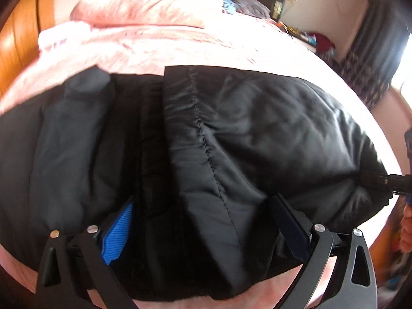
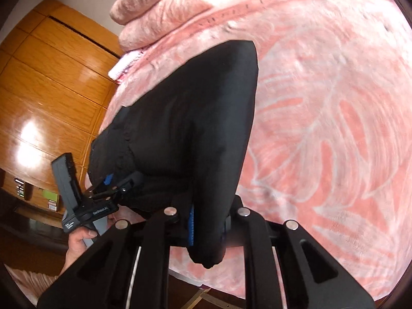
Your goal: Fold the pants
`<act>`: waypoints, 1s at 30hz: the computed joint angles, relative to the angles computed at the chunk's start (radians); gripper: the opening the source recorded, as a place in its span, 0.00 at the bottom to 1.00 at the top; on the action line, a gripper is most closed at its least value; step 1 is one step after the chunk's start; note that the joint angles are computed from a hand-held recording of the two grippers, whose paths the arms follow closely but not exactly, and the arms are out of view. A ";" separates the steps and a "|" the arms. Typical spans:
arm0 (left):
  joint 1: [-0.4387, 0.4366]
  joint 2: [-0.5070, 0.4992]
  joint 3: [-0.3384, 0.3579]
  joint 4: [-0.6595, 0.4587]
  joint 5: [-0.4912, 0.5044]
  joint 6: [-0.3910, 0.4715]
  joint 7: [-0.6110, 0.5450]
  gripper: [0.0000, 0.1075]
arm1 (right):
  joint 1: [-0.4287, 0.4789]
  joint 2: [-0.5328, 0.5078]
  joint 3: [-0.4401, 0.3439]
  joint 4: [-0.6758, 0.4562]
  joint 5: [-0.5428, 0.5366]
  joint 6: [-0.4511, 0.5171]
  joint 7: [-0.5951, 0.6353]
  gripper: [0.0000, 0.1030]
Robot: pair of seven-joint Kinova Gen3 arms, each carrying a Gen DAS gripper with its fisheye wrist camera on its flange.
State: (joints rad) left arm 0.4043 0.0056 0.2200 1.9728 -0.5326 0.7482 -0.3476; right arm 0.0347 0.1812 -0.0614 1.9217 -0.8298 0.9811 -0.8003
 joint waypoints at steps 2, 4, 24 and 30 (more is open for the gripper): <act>0.008 -0.002 0.006 0.009 -0.026 -0.004 0.001 0.93 | 0.037 0.030 -0.040 0.020 0.007 -0.030 -0.010 0.15; -0.003 -0.027 -0.002 0.021 0.006 -0.023 -0.034 0.92 | 0.125 0.038 -0.131 -0.002 0.044 -0.016 -0.056 0.21; -0.270 -0.629 -0.241 0.241 0.295 0.201 -0.272 0.92 | -0.361 -0.040 -0.384 -0.100 0.599 -0.350 -0.627 0.38; -0.354 -0.667 -0.293 0.272 0.291 0.274 -0.392 0.92 | -0.608 0.035 -0.243 -0.166 0.762 -0.319 -0.823 0.39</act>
